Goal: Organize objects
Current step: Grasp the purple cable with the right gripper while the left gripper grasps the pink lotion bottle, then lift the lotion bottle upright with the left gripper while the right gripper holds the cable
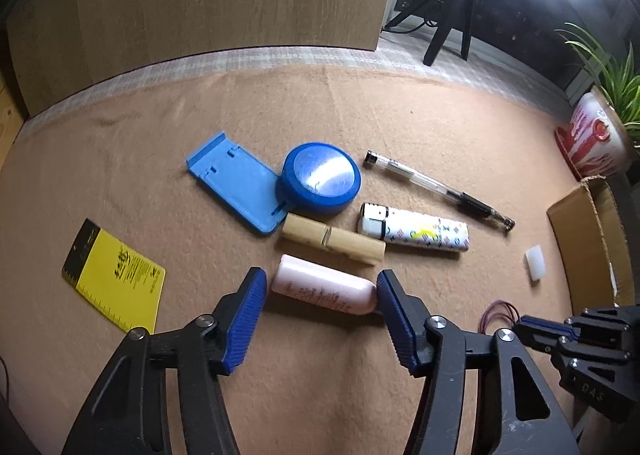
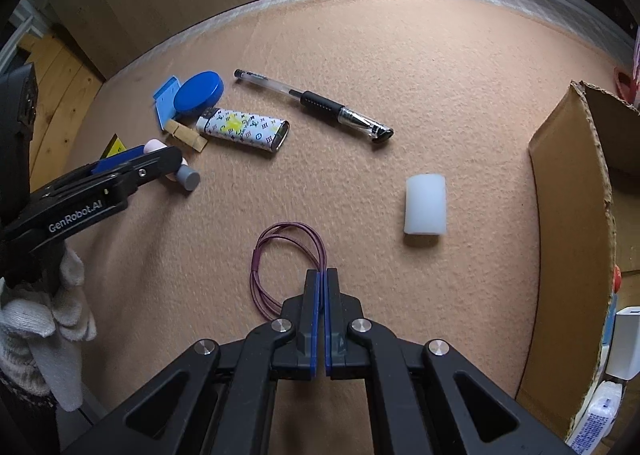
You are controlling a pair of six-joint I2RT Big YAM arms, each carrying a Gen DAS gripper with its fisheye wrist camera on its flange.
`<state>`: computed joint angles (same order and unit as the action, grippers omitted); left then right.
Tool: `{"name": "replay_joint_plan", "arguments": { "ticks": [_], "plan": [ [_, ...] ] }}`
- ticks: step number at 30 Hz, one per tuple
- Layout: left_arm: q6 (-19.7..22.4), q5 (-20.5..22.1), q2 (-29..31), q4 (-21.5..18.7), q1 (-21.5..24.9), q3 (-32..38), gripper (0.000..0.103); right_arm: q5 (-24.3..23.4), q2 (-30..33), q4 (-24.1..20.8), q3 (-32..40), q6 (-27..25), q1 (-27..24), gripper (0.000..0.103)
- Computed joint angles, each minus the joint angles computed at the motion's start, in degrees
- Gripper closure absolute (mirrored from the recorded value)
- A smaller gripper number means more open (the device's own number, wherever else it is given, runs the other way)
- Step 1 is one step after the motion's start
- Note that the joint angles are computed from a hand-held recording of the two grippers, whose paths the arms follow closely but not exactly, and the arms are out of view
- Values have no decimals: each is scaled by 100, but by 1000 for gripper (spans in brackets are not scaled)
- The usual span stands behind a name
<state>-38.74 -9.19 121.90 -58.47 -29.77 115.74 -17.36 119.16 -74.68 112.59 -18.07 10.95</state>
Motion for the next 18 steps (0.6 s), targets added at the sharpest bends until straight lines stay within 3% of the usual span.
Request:
{"name": "replay_joint_plan", "arguments": {
  "ticks": [11,14,18],
  "plan": [
    [-568,400,-476,504,77,-775,44,105,-34,150,-87,190,118,101],
    [-754,426,-453,450,102,-662,34,111,-41,169,-107,220,145,101],
    [-794,386,-314,202,146,-366,33,107,-44,157,-109,204,138,101]
  ]
}}
